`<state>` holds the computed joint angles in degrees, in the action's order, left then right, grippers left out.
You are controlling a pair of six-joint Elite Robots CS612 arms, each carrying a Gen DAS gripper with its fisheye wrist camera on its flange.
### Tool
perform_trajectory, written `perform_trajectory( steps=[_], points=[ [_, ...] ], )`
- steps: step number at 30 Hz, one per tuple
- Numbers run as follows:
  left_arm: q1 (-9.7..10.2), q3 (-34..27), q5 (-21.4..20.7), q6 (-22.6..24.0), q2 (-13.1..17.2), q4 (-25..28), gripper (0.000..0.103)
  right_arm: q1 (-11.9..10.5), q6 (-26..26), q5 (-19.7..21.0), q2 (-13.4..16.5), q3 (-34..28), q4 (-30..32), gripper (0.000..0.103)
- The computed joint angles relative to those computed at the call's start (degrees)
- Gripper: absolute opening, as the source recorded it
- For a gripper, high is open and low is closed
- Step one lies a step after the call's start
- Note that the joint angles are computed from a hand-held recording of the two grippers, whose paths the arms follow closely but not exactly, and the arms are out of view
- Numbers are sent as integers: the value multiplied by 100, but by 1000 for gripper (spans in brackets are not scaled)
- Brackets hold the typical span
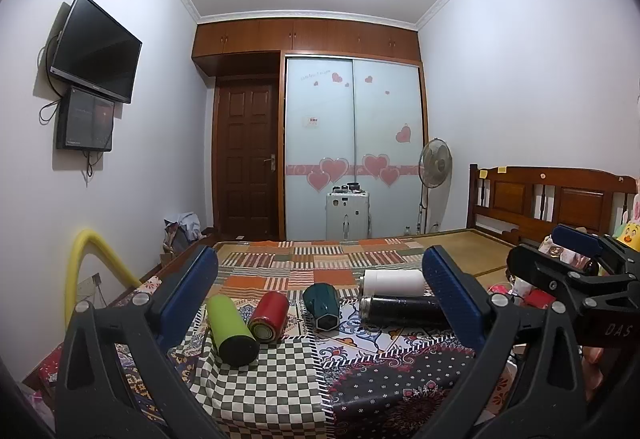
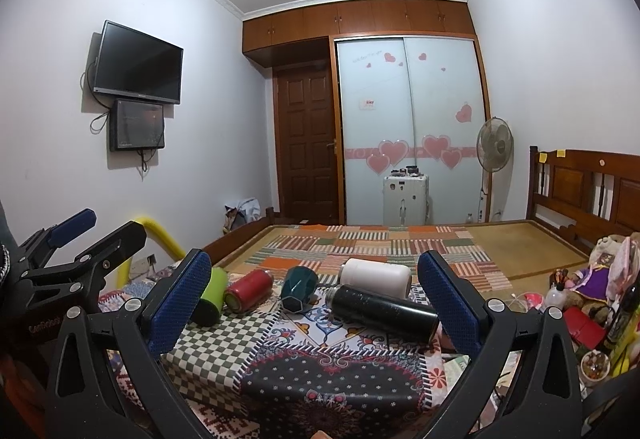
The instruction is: Flip cup upright
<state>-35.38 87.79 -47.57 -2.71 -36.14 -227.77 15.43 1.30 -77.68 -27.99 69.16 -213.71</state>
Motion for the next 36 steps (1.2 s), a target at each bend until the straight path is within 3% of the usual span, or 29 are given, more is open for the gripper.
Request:
perform_trajectory(
  steps=[7,15,20,27,36],
  points=[
    [37,-119,96,-63,97,46,103,-1,-54,-113,45,-84,149,103],
    [289,-334,-345,-688,200,1024,103,-94,-614,-432,164,-442,984,103],
    [514,-613,-755,-1277,353,1821,103,-171,-1023,-487,353,-1041,2267,103],
    [728,-1098,-932,-1671,639,2851,103,-214,-1353,-301,830,-2199,3808,103],
    [892,-1585,-1125,-1828,959,3667,103,-133,-2774,-466,1883,-4570,6627,103]
  ],
)
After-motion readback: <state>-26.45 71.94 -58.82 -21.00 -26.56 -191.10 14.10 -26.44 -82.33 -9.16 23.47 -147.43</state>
